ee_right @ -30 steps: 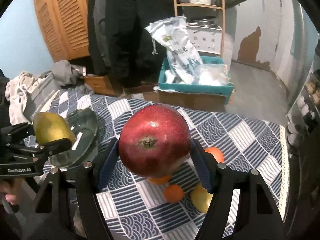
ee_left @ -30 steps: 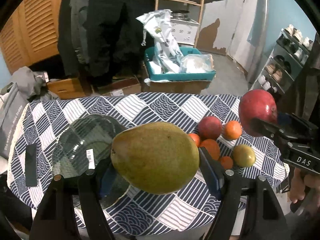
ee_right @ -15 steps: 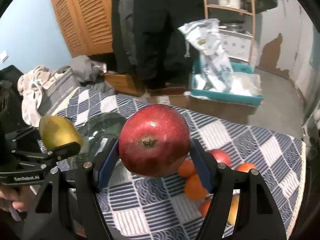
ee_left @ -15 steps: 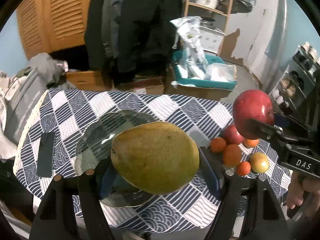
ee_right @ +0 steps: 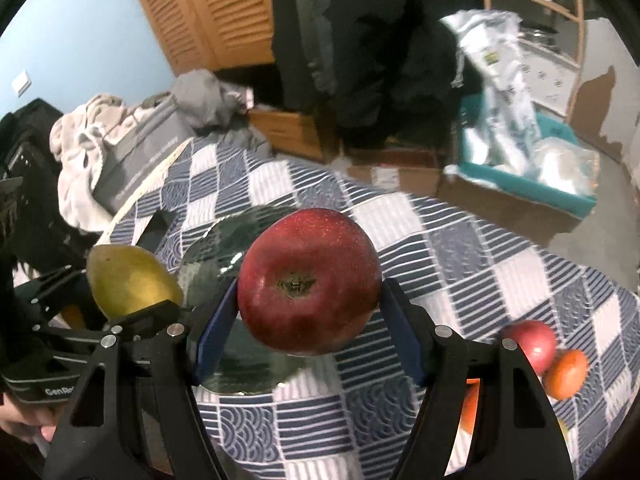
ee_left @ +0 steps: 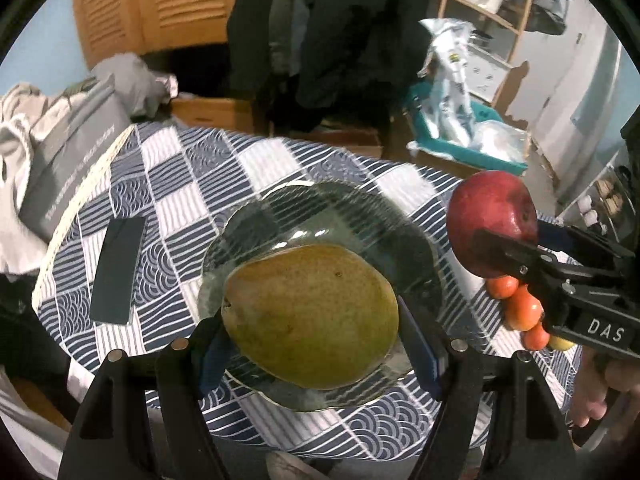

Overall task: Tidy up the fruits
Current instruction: 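Carry the pear with the left tool toward the glass bowl while the right tool carries the apple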

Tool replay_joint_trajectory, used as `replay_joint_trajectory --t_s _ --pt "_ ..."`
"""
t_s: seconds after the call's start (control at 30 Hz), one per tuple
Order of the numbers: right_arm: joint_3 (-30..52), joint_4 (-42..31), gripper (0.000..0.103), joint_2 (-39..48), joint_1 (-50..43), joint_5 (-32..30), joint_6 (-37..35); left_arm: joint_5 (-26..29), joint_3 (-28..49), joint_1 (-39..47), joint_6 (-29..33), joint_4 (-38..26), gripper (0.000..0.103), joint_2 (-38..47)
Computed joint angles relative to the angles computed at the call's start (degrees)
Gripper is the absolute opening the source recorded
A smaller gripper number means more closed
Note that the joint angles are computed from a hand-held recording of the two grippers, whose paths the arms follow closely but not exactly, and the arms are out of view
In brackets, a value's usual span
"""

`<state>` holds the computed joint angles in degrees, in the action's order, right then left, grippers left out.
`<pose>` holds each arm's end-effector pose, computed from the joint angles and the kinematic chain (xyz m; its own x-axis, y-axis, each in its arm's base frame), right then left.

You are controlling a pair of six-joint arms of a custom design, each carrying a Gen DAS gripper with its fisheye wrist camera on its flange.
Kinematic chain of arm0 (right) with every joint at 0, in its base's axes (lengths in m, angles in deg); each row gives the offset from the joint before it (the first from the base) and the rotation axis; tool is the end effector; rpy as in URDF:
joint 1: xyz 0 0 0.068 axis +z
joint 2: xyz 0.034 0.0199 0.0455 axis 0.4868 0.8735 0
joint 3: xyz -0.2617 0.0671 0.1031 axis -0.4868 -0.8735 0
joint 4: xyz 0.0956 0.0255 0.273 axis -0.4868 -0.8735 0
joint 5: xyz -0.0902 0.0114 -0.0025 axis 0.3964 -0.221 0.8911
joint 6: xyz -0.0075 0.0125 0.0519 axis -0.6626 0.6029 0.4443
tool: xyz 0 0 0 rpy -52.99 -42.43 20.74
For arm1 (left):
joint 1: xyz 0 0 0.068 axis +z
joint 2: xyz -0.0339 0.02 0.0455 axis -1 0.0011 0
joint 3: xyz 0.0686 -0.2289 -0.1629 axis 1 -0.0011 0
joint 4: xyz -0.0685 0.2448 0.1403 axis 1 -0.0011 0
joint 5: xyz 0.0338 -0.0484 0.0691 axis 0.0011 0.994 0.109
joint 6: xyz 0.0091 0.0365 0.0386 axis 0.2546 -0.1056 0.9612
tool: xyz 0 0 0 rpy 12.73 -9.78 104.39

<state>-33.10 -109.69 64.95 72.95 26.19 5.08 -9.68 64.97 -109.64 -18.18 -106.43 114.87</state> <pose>0.2412 0.2192 0.1967 -0.8159 0.0850 -0.5719 -0.0516 0.9745 0.2184 0.2700 -0.1001 0.1980 -0.8371 0.2362 -0.4934 0.3277 0.9388 -0.1065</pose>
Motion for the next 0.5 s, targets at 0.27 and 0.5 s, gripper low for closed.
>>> replay_joint_trajectory --t_s 0.27,0.5 --pt "4.61 1.28 0.071 10.68 -0.22 -4.87 -0.10 0.93 0.54 3.58 1.03 1.49 0.077 7.46" --pt "6.19 0.79 0.071 15.05 -0.27 -6.89 -0.73 1.28 0.68 3.88 1.24 1.33 0.077 12.16"
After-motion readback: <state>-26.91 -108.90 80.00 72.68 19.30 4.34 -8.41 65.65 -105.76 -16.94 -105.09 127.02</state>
